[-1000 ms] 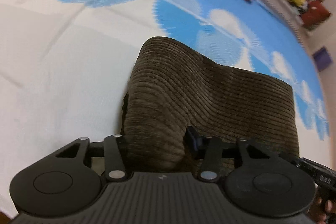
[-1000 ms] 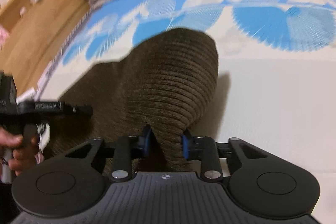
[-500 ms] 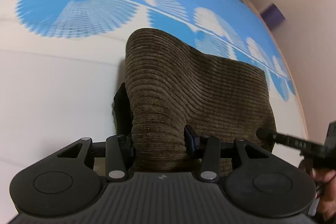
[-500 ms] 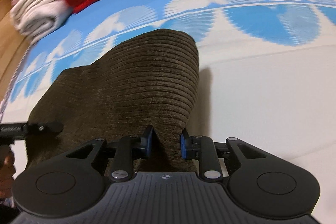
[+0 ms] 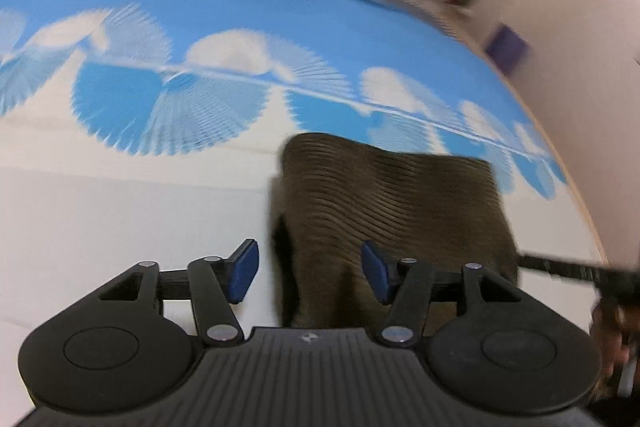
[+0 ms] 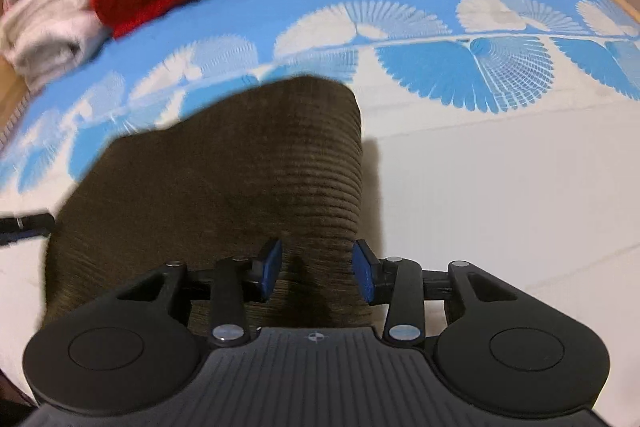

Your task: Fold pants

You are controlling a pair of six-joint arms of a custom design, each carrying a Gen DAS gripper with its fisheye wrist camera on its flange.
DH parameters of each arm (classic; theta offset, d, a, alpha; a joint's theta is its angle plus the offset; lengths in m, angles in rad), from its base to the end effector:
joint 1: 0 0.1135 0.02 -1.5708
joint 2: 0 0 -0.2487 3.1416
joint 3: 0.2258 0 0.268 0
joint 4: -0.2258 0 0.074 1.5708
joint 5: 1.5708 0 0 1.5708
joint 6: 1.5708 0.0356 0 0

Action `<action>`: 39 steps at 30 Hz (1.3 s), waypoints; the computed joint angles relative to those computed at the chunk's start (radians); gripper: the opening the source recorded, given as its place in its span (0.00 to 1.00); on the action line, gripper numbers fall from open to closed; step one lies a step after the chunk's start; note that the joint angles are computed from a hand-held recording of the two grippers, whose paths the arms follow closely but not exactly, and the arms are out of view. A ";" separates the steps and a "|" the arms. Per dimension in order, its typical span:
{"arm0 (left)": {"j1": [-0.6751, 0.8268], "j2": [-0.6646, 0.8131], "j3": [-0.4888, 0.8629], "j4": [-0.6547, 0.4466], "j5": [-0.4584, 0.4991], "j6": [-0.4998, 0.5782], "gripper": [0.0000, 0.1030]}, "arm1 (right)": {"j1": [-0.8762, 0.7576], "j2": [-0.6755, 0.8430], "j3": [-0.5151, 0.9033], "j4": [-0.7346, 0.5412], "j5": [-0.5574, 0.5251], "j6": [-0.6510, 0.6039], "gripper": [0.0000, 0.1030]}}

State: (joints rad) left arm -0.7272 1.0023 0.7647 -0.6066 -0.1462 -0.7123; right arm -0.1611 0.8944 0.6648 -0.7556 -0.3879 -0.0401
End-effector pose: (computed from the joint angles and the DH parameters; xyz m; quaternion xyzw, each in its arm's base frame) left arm 0.1728 -0.1468 0.2383 -0.0190 0.9324 -0.1823 0.3115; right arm 0.1911 -0.0174 0.2173 0.0013 0.9411 0.1552 0.3003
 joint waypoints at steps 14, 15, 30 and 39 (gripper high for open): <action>-0.096 0.096 0.025 -0.088 0.134 0.134 0.32 | -0.031 0.041 -0.001 -0.177 -0.048 -0.304 0.44; -0.084 0.060 0.012 -0.063 0.118 0.115 0.41 | -0.067 0.043 0.002 -0.145 -0.101 -0.285 0.43; 0.162 0.352 0.018 0.267 0.204 -0.183 0.75 | 0.062 0.413 0.048 0.430 0.019 0.246 0.79; 0.161 0.366 0.042 0.265 0.204 -0.139 0.45 | 0.090 0.476 0.073 0.523 0.018 0.346 0.43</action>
State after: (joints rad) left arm -0.5658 1.3684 0.8066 -0.3412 0.0574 -0.8515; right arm -0.0709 1.3706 0.7382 -0.2330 -0.3702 0.3059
